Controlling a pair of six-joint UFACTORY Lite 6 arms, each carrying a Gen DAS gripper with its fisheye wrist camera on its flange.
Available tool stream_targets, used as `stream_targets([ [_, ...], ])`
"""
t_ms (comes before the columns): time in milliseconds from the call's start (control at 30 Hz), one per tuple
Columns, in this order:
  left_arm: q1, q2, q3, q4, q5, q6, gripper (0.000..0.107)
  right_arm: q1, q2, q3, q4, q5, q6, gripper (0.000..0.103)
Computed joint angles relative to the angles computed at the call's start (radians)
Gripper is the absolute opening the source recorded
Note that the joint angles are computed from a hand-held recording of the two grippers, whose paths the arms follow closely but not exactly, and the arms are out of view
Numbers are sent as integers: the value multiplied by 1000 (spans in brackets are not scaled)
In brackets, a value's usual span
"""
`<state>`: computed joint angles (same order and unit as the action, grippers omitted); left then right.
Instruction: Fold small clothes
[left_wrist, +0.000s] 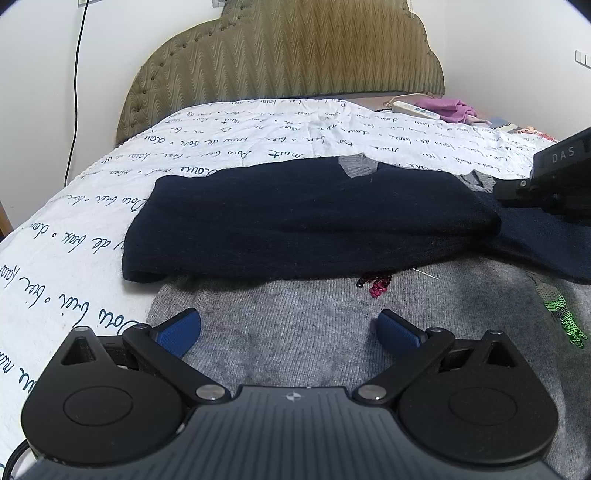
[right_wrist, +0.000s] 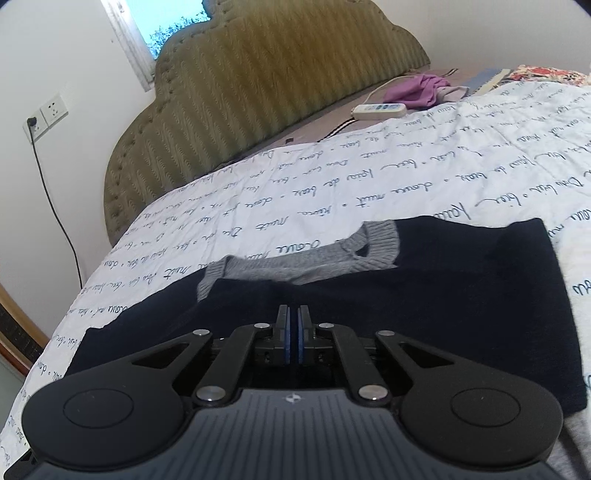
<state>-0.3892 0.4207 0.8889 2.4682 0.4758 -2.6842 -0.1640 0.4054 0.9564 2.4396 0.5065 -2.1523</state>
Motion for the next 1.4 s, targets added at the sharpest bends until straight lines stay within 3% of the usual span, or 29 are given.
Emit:
stream_targets([
  [100,1,0,0,3,0,-3,103,-74,88,66,-286,96,314,6],
  [200,1,-4,-4,8,0,-9,103,-140,127,83,-460,202,547,17],
  [267,0,-6,-4,2,0,-3,103,-180,141,54,-475,310,577,42],
  [333,-4,-5,-1,-11,1,8,103,-206,156,40,-496,397,621,60],
  [367,-5,-4,-1,-13,2,9,103,-212,158,32,-495,426,622,61],
  [600,-5,-3,0,-10,4,5,103,-171,237,132,-506,453,689,61],
  [733,-9,1,1,-15,8,9,103,-101,303,245,-477,389,688,60],
  [800,-8,2,1,-13,9,7,103,-80,324,288,-477,351,712,36],
  [833,-8,2,2,-13,9,7,103,-69,328,311,-493,318,740,15],
  [867,-7,2,3,-14,7,8,103,-61,317,308,-490,292,738,11],
  [1100,-39,-63,-49,5,41,49,102,-11,136,175,-325,135,479,8],
  [1200,-82,-74,-53,-99,83,184,102,-11,69,121,-230,89,363,8],
  [1400,-50,-92,-42,-97,15,170,102,-47,-31,20,-61,34,128,8],
])
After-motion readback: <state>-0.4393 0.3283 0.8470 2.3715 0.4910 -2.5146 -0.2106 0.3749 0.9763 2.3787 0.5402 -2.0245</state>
